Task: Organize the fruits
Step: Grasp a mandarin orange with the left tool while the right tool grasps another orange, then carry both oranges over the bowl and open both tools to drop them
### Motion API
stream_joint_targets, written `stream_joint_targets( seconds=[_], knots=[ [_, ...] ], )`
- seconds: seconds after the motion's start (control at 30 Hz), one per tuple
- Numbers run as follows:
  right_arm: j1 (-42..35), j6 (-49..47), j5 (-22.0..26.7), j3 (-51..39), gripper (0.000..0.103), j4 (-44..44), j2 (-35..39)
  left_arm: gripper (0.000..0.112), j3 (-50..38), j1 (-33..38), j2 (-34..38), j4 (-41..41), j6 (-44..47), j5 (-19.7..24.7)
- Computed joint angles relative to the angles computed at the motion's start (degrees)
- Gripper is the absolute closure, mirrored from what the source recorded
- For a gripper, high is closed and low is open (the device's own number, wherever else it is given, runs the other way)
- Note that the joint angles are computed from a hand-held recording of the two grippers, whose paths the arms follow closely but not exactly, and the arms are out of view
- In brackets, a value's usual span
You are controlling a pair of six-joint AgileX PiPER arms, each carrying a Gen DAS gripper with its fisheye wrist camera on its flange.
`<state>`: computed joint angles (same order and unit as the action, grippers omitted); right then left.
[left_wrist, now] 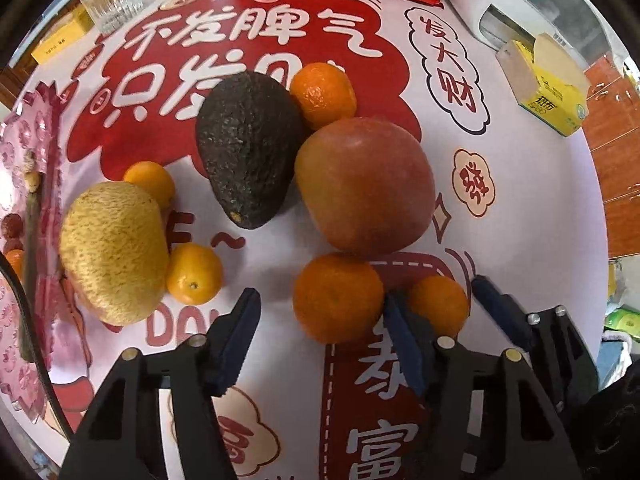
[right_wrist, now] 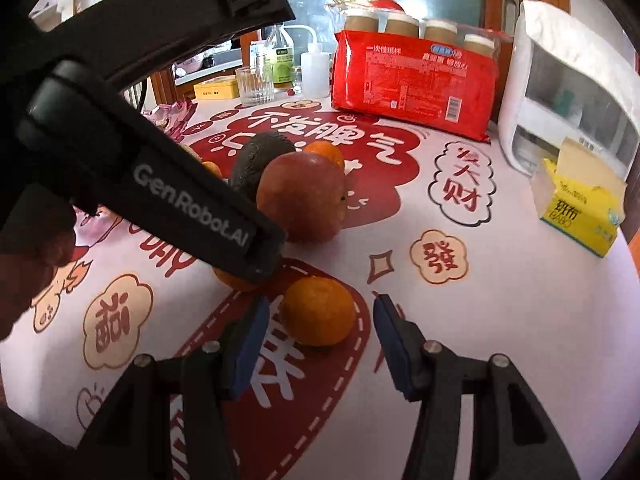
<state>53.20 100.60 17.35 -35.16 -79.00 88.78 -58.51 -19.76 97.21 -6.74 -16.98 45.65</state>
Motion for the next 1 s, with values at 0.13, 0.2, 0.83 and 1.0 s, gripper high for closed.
stream_joint_targets(
  seconds=[0.13, 0.2, 0.83, 1.0],
  knots=[
    [0.0, -0.7, 0.1, -1.3, 0.062, 1.8, 1.8, 0.062, -0.1, 0.0, 1.1, -2.1, 1.8, -0.9],
    [-0.8, 0.3, -1.0, -1.1, 0.062, 1.1, 1.7, 0.067, -0.3, -0.3, 1.6, -2.6, 1.9, -1.2],
    [-1.8, -31.0, -3.4, 3.4, 0.063, 30.8, -6.1, 0.07, 4.3, -4.2, -5.6, 2.4, -6.3, 0.8],
    [3.2, -29.5, 1.2, 4.8, 0.064, 33.1, -9.4, 0.07, 10.9, -4.0, -13.9, 2.4, -7.0, 1.5]
  ],
)
